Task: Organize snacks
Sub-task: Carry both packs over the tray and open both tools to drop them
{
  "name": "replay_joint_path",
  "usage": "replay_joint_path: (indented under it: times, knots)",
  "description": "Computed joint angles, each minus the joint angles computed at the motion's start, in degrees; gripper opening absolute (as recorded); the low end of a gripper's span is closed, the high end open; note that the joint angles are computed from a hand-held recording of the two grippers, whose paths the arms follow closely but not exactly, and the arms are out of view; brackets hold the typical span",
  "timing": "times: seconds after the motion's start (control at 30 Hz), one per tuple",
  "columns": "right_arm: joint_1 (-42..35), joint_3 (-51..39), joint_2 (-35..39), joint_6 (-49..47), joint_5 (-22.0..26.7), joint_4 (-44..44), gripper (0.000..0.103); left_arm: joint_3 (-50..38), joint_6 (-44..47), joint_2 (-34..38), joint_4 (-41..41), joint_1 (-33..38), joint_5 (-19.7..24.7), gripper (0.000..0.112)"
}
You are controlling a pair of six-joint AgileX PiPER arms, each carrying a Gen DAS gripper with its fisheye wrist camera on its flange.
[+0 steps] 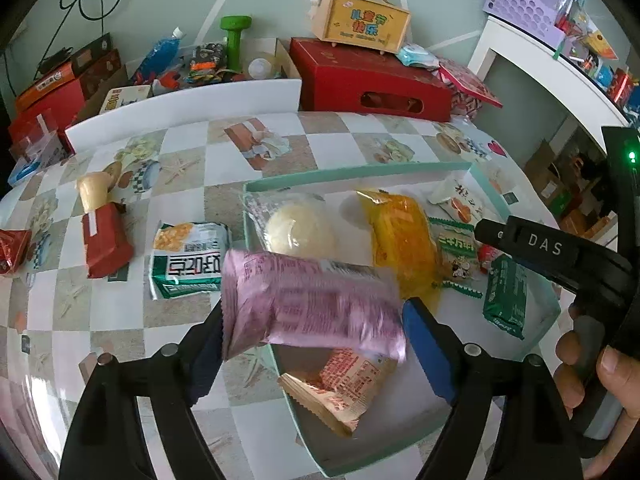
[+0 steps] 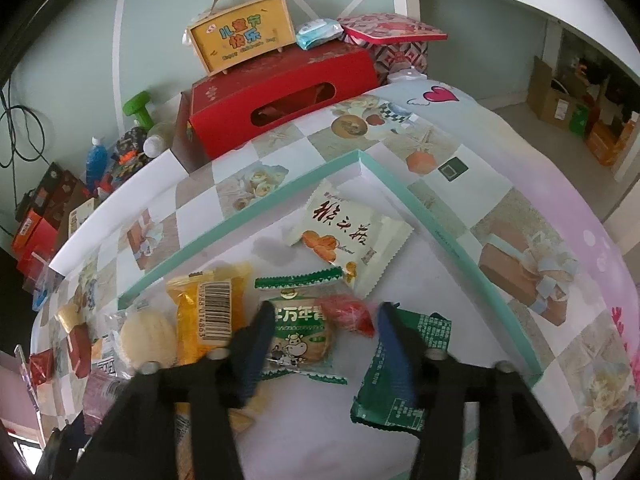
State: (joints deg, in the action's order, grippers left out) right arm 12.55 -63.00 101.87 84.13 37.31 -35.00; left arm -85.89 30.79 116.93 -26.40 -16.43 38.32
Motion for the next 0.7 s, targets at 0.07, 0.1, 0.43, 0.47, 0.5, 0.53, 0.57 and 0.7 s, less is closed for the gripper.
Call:
replay_joint_path:
  times: [0.07,0.1,0.43,0.47,0.5,0.53,0.57,0.7]
  knots:
    - [0.2,-0.2,0.0,-0.1,0.3,-0.2,0.061,-0.1,0.2,-0.3,-0.8,0.5,0.1,0.085]
    - [0.3,-0.4,0.0,-0.2,0.5,-0.2,0.061,-0.2,0.6,-0.5,-1.4,0.9,0.4,0.085]
    - [2.5,-3.9,1.9,-2.7,3.2,0.4,0.071,-2.4,-2.3,-1.0,-4.1,6.0,1.0,0.094]
    - [2.8,-4.4,2.2,-3.1,3.4,0.5,0.071,-3.3,-5.7,-0.6,-1.9,6.6,1.1,0.094]
    - [3.3,-5.1,2.6,-3.6,3.7,0.6,0.071,-3.7,-7.5,-0.3,-0.6,7.0,1.1,0.094]
    - [3.7,-5.8,3.0,-4.0,4.0,0.6,0.071,-4.5,-10.5,0.3,1.4,7.7,1.0,0.094]
    - [4.1,-6.3,3.4,-4.2,4.2,0.6,0.071,-4.9,-12.8,0.7,3.2,8.2,0.8,0.094]
    - [6.8,-9.8,5.4,-5.8,5.2,0.2,0.071,-8.3,-23.7,3.4,12.8,10.8,1.2,0.094]
